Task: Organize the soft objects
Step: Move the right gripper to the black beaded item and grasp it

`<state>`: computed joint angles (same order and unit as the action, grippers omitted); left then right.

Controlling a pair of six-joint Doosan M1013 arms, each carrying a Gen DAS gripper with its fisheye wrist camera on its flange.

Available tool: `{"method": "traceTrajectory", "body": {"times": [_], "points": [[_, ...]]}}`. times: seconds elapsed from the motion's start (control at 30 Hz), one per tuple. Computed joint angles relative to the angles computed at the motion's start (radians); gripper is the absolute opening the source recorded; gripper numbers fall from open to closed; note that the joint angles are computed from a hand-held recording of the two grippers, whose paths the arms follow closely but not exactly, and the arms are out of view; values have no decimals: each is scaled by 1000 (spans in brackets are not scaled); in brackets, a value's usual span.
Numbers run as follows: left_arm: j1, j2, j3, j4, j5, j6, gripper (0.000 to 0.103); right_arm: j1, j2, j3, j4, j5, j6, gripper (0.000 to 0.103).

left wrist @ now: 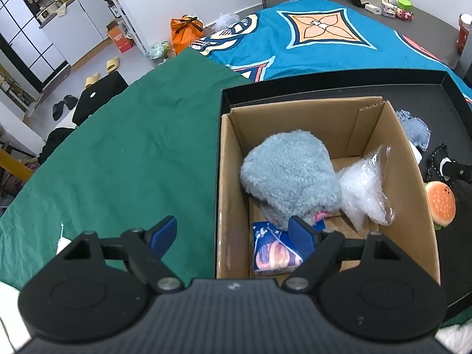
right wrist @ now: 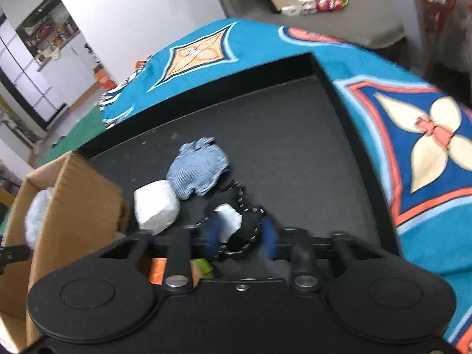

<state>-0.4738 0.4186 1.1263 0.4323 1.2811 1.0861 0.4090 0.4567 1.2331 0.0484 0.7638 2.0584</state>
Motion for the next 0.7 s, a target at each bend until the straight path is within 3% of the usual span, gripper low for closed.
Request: {"method": "traceTrajectory", "body": {"times": [0.13,0.7], "points": [[-3,-12,11,-3,-9,-2,81,6,-10,2,-30,5,7,15],[-8,-73,80,-38,-61,-28,81,37,-71,3,-144,14,23,13]]}}
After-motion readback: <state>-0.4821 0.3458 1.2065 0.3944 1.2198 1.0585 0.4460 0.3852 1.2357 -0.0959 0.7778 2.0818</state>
